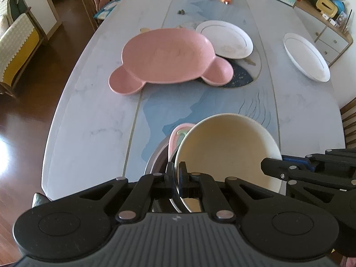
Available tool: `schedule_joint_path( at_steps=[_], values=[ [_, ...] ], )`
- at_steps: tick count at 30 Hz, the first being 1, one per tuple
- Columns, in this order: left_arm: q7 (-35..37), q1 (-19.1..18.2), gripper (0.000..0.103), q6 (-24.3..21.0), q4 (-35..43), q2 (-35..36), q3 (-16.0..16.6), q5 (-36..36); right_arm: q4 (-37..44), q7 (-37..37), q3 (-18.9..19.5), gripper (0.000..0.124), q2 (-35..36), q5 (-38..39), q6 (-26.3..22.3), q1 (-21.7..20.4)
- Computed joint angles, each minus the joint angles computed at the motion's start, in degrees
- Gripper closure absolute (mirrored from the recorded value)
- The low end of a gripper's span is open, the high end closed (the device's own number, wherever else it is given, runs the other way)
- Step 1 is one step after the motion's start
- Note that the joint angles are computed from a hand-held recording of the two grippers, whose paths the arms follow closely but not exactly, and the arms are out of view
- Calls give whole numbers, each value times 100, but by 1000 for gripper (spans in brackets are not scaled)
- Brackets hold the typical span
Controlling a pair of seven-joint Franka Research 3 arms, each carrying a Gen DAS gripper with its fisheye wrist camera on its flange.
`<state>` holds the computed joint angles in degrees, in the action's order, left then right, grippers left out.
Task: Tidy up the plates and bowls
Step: 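Carry the cream bowl over the steel basin and lower it onto the pot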
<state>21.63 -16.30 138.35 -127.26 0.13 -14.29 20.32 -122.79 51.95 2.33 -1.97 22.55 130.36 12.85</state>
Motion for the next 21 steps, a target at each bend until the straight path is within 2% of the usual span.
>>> schedule_joint_path(
  at_steps=[21],
  values=[
    [194,-39,101,-206,127,237,12,-88,-38,178,30,115,163,-217,-2,33]
  ],
)
